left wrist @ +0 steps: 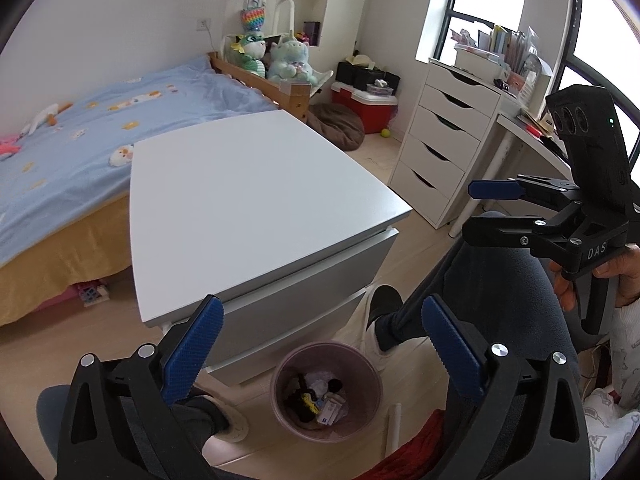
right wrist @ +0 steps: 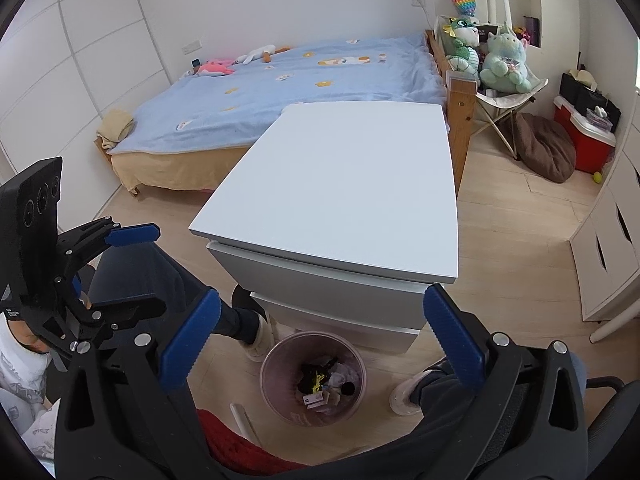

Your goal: Collect trash

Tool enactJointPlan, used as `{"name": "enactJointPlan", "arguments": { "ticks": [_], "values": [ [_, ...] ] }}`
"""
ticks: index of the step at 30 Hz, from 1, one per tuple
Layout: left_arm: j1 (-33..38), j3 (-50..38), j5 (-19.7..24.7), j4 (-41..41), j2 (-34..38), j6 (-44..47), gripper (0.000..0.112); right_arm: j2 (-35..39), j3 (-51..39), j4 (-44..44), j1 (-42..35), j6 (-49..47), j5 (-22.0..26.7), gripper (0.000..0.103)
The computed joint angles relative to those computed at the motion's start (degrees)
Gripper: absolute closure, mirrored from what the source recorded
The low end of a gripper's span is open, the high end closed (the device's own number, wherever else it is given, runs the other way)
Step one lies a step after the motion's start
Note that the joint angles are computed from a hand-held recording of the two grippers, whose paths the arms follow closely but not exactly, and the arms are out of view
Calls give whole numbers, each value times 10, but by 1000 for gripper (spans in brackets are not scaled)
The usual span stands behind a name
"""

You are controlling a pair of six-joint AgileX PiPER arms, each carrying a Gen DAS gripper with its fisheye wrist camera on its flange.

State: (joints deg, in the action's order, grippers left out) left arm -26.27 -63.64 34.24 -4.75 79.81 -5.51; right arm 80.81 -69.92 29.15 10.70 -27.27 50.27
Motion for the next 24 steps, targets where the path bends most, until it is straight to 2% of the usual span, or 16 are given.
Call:
{"name": "enactJointPlan", "arguments": {
  "ticks": [8,17,24],
  "values": [
    [16,-19,3,61,1,-60,17,13,-30,-18,9,22,-2,4],
    [37,-69,5,105,19,-81,17,65,-116,-50,22,60,-13,3],
    [64,-115,4,62,46,-22,17,113,-183,-76,30,86,-16,4]
  ]
}}
